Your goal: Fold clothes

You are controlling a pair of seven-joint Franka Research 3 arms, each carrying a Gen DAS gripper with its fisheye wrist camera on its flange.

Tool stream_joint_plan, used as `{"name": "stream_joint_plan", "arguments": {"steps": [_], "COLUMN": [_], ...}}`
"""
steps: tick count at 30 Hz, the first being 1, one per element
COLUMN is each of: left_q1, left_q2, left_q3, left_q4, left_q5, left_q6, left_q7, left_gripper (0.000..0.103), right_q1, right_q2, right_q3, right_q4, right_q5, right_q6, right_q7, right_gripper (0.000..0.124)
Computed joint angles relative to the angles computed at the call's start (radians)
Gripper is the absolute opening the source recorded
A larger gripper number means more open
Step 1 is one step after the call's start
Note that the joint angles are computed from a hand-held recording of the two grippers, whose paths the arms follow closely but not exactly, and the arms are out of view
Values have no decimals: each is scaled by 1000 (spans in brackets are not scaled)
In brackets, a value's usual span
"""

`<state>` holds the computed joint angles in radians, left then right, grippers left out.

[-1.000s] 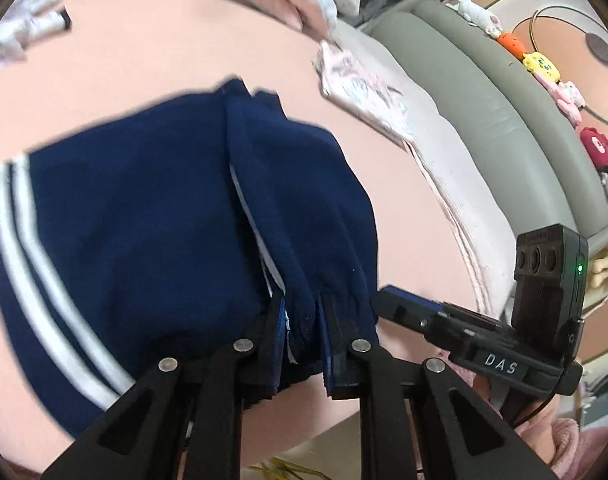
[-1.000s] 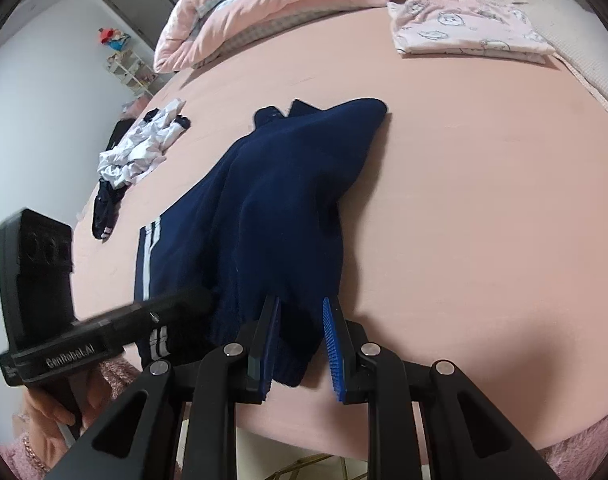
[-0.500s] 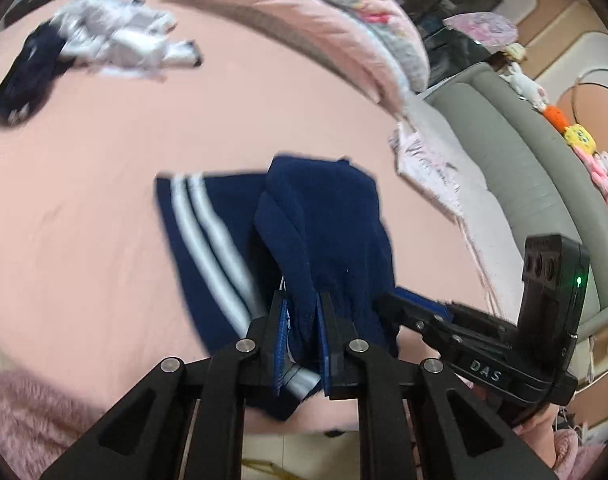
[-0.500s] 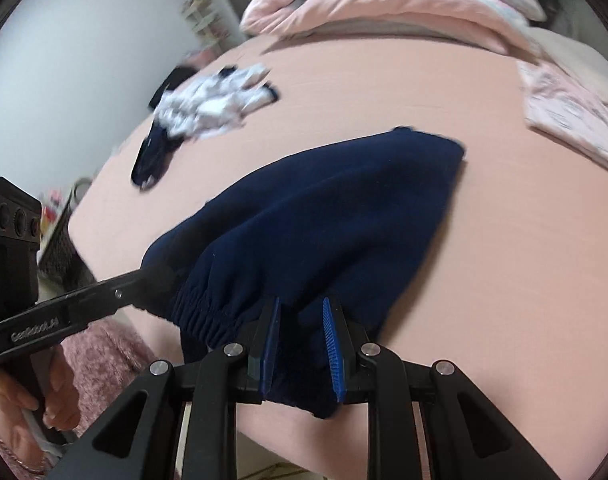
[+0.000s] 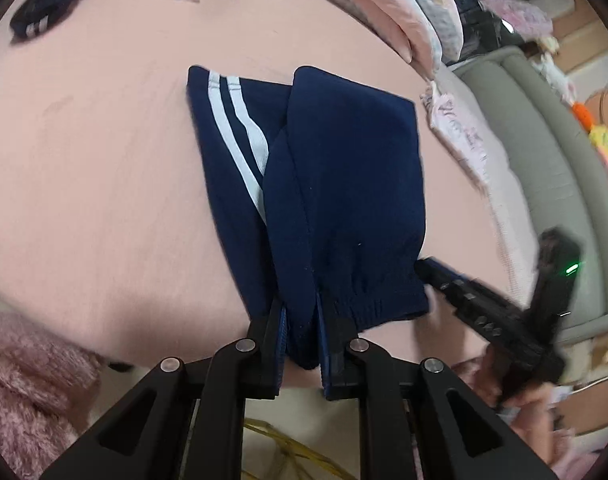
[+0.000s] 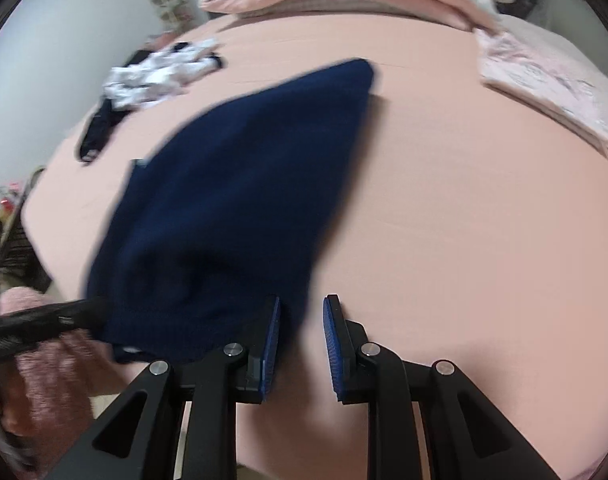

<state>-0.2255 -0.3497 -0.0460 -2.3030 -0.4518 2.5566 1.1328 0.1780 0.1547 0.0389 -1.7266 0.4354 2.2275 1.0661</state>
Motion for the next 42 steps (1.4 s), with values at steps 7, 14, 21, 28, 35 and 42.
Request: {"name": "stream_joint_plan", "arguments": {"steps": [7,14,21,28,35,42], "left_q1": [4,0,2,80,117,161], "left_q2": [7,17,-6,122,205,299], "left_q3": [-20,-2,77,75,48,-20], "left_q4": [21,25,39,168,192,300], "left_q5": [58,6,-259,-292,-456,-514], "left_q6": [-35,-86,38,-2,-41,-110], "left_q7": [-26,-2,262,337,477,632], "left_gripper": [12,16,33,33,30,30], "right_q1": [-9,16,-24,42,158,73], "right_q2": [-39,-7,0,225,438,411], "right_q3": [13,11,10,44,8,57], "right_q4": [-17,-25,46,401,681,677], "right_q5": [126,69,202,49,-186,-90], "right_q6": [15,-13,-63,-82,-203,-260], "right_q7": [-77,-52,-150,-50,111,101], "right_gripper": [21,20,24,24,24,25]}}
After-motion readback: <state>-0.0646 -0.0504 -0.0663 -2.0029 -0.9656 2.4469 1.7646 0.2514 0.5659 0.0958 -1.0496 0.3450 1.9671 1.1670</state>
